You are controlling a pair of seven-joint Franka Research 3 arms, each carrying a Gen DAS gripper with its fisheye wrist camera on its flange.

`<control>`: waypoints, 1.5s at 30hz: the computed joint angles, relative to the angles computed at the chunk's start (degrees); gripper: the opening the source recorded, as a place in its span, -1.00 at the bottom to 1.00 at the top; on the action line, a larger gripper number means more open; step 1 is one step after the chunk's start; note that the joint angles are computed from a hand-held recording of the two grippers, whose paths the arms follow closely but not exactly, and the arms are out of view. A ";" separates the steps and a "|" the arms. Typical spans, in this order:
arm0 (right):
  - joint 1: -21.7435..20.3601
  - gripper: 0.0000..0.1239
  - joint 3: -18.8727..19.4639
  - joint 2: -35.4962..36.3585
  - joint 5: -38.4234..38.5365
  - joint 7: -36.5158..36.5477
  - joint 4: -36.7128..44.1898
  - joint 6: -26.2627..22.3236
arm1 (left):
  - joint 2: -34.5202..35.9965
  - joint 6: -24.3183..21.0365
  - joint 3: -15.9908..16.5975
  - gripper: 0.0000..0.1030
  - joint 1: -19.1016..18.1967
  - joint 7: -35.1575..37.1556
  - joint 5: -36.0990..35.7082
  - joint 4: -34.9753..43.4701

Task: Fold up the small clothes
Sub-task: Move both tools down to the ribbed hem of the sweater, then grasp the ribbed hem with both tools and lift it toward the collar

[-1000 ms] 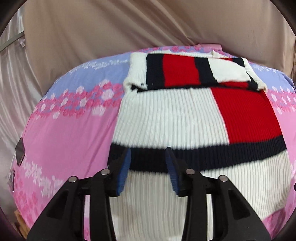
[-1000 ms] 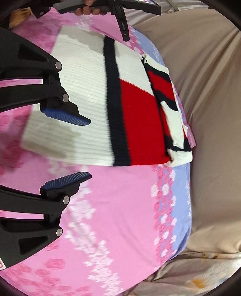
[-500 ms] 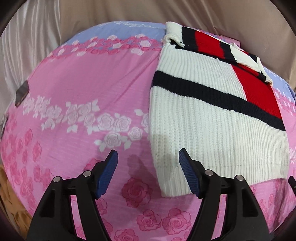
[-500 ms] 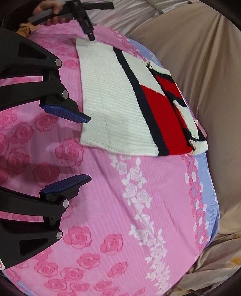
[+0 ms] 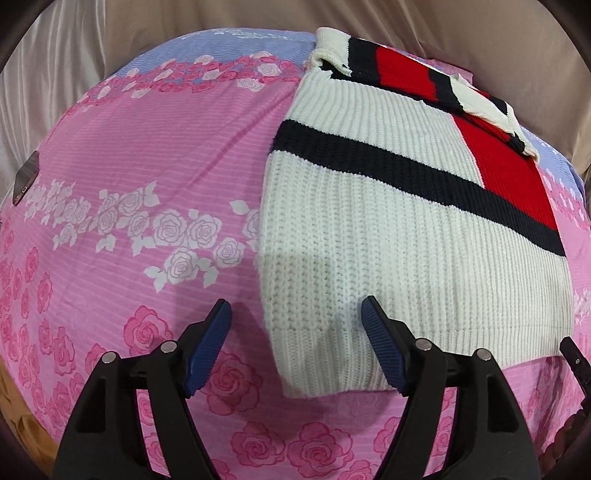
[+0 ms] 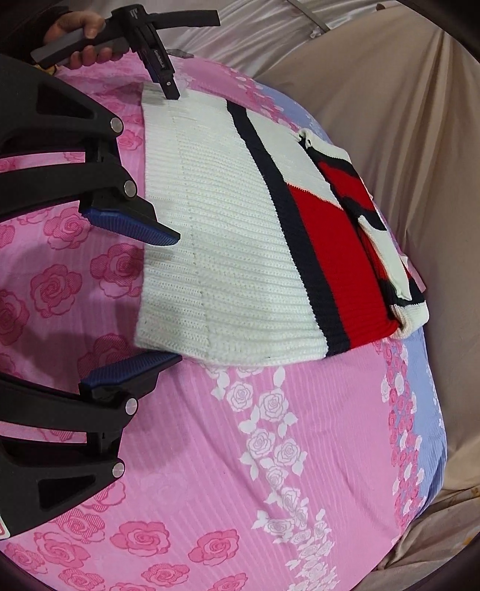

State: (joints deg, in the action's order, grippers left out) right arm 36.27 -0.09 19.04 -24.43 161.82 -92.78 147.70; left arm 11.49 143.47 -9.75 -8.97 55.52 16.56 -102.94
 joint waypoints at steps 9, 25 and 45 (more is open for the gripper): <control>-0.28 -0.06 -0.38 1.47 0.79 -0.82 1.87 0.83 | 0.33 1.12 -1.42 0.39 0.43 4.27 -5.71 0.67; 1.63 -0.83 -3.05 -0.02 -3.80 2.88 0.94 3.29 | -2.23 3.99 -3.23 -0.76 3.50 17.37 -19.83 -0.83; -1.14 -0.59 -0.61 1.64 1.90 -1.39 0.23 5.36 | 4.76 0.96 -6.16 -0.76 6.31 24.03 -28.83 6.33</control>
